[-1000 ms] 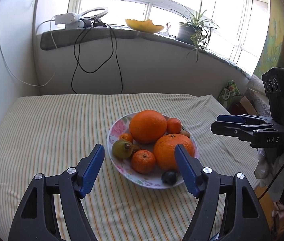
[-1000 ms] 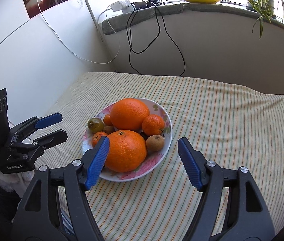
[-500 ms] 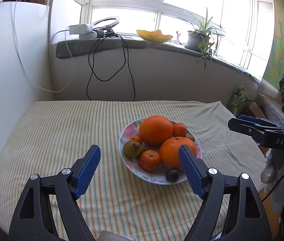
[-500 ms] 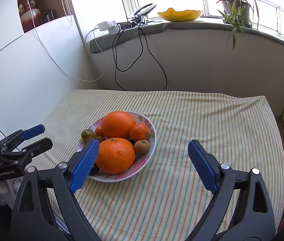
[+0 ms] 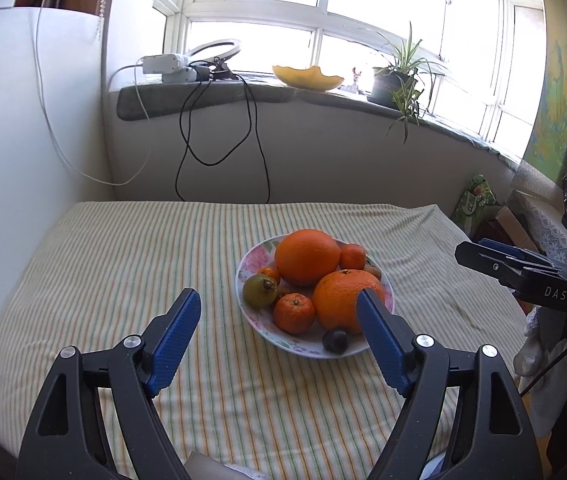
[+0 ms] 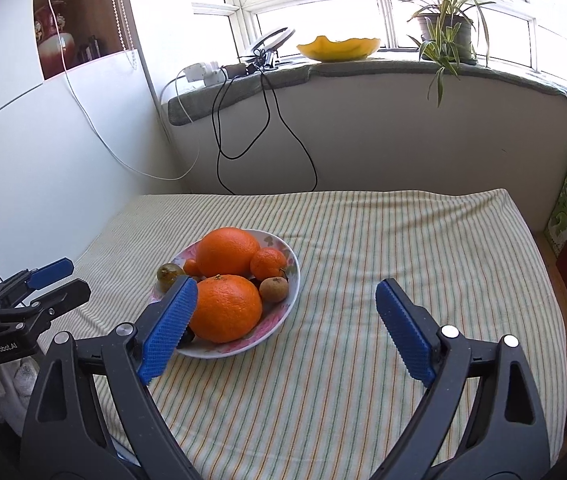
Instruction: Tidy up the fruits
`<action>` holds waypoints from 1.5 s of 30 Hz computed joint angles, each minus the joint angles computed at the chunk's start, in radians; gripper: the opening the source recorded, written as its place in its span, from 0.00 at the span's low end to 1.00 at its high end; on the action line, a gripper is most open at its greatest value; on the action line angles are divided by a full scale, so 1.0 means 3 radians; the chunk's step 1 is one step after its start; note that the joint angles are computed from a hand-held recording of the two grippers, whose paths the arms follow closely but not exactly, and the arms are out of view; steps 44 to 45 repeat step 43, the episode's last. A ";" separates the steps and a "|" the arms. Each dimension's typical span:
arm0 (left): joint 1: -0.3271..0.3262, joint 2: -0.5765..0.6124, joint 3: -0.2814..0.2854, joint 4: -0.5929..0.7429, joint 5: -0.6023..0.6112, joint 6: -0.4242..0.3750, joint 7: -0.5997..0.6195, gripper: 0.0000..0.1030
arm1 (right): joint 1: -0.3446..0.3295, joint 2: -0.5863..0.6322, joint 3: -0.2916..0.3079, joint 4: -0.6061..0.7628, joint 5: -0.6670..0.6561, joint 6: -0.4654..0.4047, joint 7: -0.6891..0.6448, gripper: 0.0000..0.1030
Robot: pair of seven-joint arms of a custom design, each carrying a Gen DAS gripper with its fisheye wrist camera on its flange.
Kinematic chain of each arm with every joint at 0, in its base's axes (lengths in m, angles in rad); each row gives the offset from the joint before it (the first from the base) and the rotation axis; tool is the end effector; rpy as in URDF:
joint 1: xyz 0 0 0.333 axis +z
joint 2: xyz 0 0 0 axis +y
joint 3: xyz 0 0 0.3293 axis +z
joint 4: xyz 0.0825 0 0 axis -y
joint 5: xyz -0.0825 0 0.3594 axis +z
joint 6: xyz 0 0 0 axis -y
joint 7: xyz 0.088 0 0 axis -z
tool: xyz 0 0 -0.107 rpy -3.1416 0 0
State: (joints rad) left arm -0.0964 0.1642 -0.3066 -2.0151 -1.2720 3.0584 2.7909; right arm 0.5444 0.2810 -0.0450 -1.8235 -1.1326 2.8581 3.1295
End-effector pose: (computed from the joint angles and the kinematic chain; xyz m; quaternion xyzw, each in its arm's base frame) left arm 0.5690 -0.1513 0.4610 -0.5043 0.7316 -0.4160 0.1934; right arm 0.5397 0.3539 0.4694 -0.6103 0.6489 -0.2495 0.3797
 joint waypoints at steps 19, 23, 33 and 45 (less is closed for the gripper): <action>-0.0017 0.0001 -0.0038 0.0009 -0.0147 0.0109 0.0138 0.78 | -0.0006 -0.0008 0.0012 -0.0005 0.0006 -0.0004 -0.0022 0.90; -0.0035 -0.0001 -0.0027 0.0006 -0.0161 0.0119 0.0156 0.78 | 0.0000 -0.0008 0.0008 -0.0002 0.0005 -0.0001 -0.0018 0.90; -0.0042 0.0011 -0.0030 -0.0002 -0.0067 0.0140 0.0069 0.78 | 0.0016 0.0021 -0.0001 0.0026 0.0069 -0.0001 -0.0087 0.90; -0.0057 0.0052 -0.0030 0.0063 -0.0351 0.0203 0.0335 0.78 | 0.0027 0.0020 -0.0011 0.0019 0.0089 -0.0012 -0.0094 0.90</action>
